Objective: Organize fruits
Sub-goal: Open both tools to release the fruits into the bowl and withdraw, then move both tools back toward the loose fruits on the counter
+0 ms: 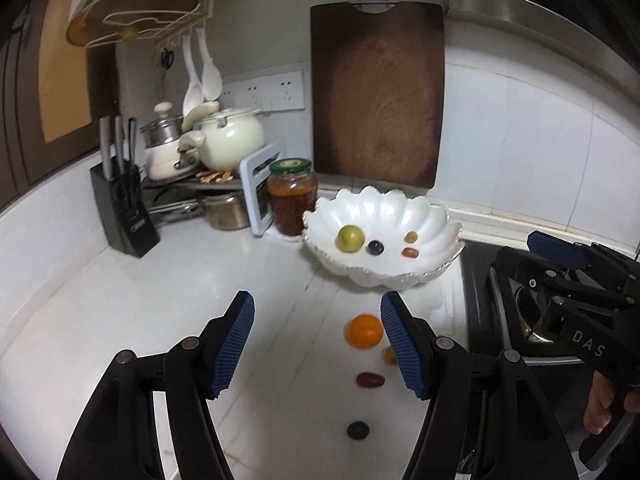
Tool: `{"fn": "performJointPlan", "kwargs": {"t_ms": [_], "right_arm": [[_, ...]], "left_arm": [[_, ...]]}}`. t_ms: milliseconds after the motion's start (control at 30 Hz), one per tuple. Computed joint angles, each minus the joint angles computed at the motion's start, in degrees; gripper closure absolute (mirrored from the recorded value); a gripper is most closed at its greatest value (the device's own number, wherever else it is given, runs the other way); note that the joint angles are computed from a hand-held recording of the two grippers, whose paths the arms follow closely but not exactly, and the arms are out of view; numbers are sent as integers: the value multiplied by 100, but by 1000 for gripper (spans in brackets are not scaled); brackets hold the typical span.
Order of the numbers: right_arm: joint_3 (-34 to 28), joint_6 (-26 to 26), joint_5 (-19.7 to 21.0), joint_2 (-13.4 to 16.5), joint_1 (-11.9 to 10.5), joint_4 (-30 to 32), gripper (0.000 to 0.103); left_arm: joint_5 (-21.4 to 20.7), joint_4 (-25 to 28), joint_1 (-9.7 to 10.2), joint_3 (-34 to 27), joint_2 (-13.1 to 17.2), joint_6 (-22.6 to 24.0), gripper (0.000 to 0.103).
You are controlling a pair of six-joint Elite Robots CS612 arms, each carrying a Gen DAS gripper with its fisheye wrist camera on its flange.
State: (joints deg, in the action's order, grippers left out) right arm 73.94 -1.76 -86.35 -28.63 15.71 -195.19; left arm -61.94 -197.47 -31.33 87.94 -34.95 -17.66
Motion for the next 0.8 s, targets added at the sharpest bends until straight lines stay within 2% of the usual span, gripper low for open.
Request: {"fn": "performJointPlan", "kwargs": {"t_ms": [400,633,800], "right_arm": [[146,-218,390,39,-35,130,54],[173,-246,591,74,-58,555,54],[156,-327,580,129,-52,798,54]], "left_arm": [[175,82,-117,217,32,-365,38],[15,325,-135,236,105,-574,38],[-53,482,-159,255,178,-594,38]]}}
